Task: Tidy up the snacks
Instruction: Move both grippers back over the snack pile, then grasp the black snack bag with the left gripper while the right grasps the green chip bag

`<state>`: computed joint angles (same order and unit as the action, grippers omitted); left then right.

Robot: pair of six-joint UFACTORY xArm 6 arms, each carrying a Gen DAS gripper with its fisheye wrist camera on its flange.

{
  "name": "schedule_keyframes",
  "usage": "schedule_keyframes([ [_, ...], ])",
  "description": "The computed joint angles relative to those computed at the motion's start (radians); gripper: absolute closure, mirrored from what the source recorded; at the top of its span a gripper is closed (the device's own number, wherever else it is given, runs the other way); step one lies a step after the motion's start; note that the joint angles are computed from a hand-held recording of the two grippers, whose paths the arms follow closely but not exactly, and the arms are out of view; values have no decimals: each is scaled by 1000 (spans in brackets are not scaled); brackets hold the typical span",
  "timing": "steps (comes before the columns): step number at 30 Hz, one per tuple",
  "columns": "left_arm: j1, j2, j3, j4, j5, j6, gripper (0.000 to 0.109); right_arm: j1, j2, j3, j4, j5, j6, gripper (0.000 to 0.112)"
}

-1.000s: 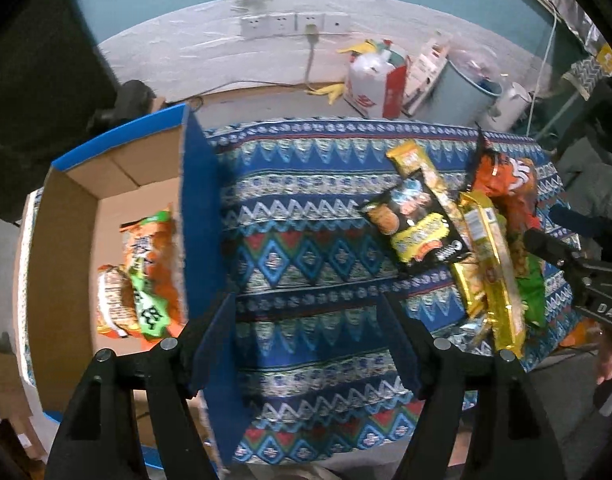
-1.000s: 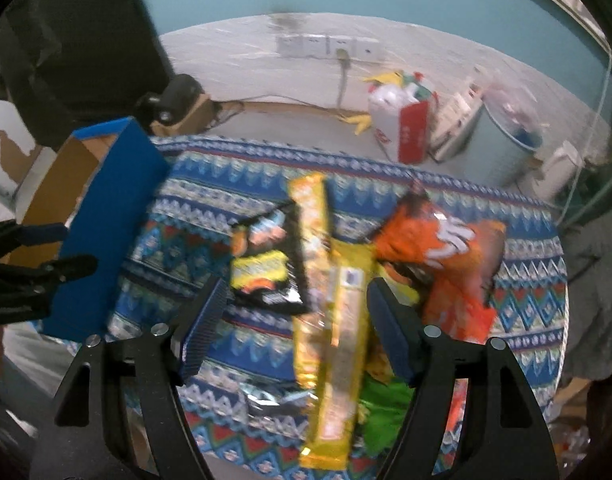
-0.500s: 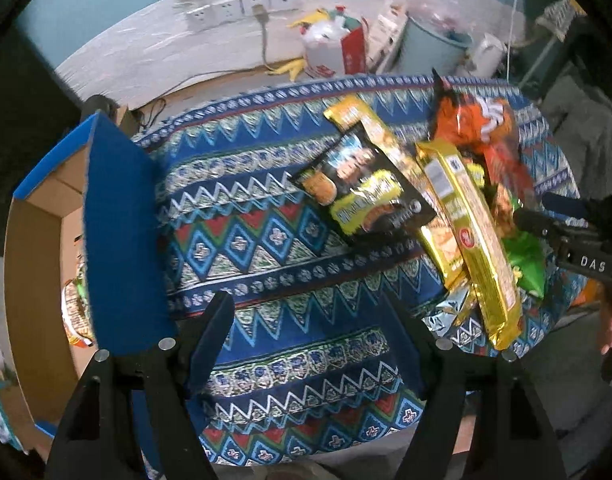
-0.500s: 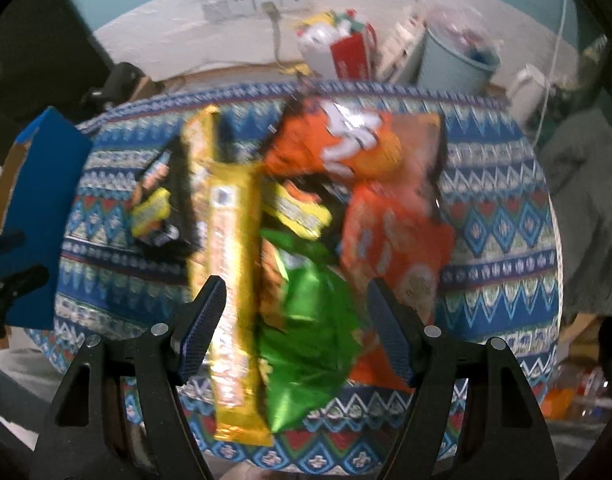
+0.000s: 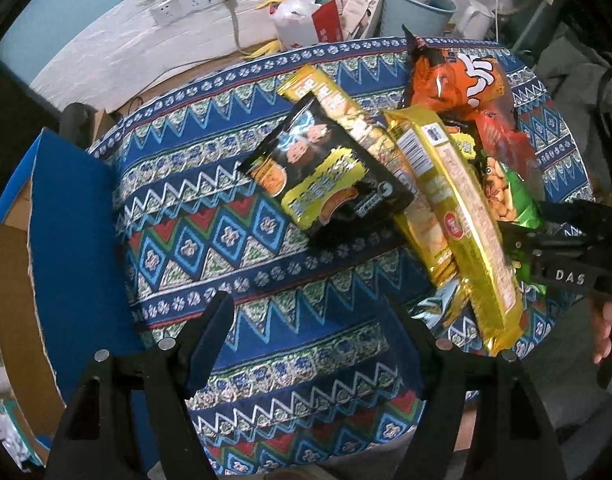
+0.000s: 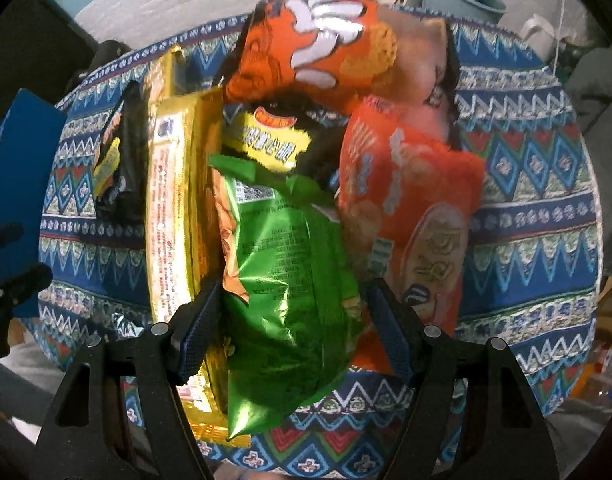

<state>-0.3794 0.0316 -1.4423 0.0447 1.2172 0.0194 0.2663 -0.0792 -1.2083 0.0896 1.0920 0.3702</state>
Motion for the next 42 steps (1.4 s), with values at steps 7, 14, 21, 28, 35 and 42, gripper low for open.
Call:
schedule_keyframes([
  [7,9,70,-62,3,-44,-58,29,9,-19,-15,-93,-32,4,79],
  [14,39,180,-172,-72,-67,-152,29,-15,-9,-34,-116,-62,19,79],
  [21,42,266,-254,-136,-80,-223,28,-23,27,-60,-166,-98,30,79],
  [28,44,340,-315,-140,-46,-266,27,-28,65,-72,-144,-104,20,77],
  [35,69,365,-307,-217,-47,-298,22,-40,82,-66,-102,-84,13,69],
  [42,76,353,-253,-317,-88,-233,32,-28,92,-68,-129,-84,12,75],
])
